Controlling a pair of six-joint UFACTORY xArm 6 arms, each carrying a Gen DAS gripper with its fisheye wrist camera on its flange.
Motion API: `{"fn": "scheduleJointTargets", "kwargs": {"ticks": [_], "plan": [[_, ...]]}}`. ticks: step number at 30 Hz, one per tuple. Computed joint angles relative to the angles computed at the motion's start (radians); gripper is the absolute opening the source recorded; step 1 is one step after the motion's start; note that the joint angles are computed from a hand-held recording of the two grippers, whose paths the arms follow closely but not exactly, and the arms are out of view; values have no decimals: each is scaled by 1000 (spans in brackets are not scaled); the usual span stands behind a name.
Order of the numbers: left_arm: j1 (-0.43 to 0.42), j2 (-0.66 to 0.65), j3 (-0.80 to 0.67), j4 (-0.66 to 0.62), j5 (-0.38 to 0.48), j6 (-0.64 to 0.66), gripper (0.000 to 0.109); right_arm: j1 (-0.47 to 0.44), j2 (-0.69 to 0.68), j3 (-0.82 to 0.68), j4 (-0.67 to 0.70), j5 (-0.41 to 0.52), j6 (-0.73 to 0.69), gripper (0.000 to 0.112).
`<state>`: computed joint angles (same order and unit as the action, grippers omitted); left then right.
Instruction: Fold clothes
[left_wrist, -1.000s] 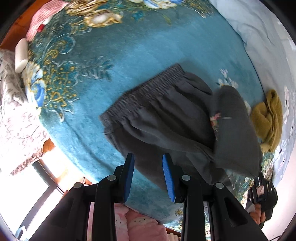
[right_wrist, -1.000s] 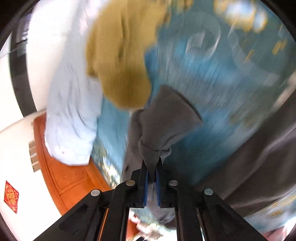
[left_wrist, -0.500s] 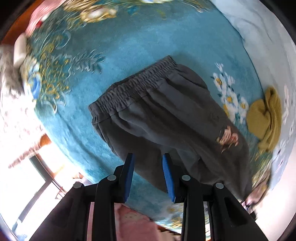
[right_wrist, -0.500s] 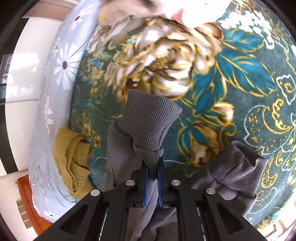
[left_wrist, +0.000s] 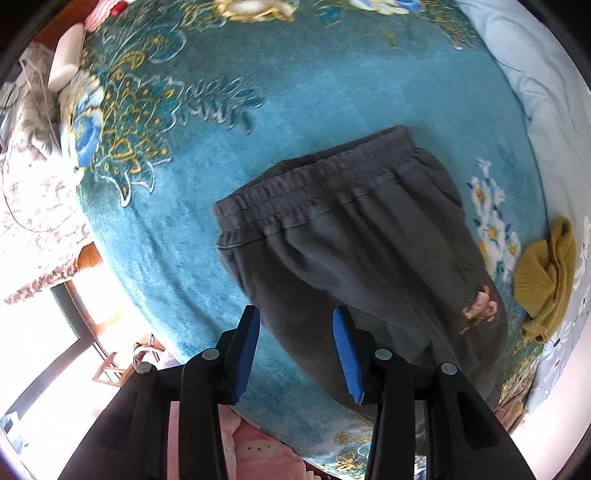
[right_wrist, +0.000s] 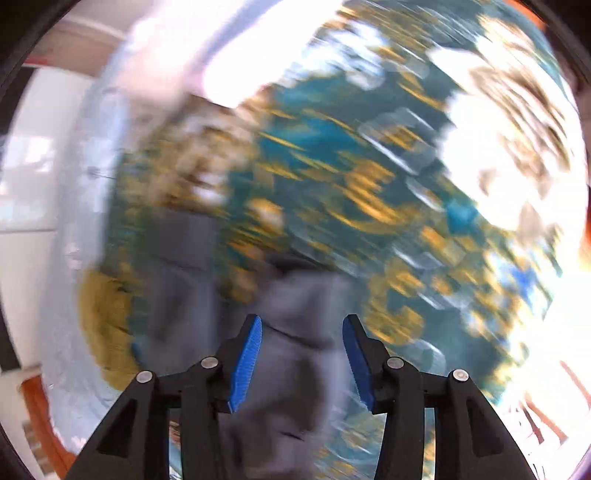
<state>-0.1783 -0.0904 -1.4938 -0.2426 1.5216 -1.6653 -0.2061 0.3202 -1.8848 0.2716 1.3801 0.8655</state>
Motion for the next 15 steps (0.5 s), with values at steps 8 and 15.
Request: {"fn": "scheduleJointTargets", "kwargs": {"ticks": [8,15], "plan": [[9,-107,258,-43,-98,30,48,-11,-163,345,197,-117,75,50],[-8,-183,461,-84,-266,-27,49,33,-37,199,124,-51,42,50]]}}
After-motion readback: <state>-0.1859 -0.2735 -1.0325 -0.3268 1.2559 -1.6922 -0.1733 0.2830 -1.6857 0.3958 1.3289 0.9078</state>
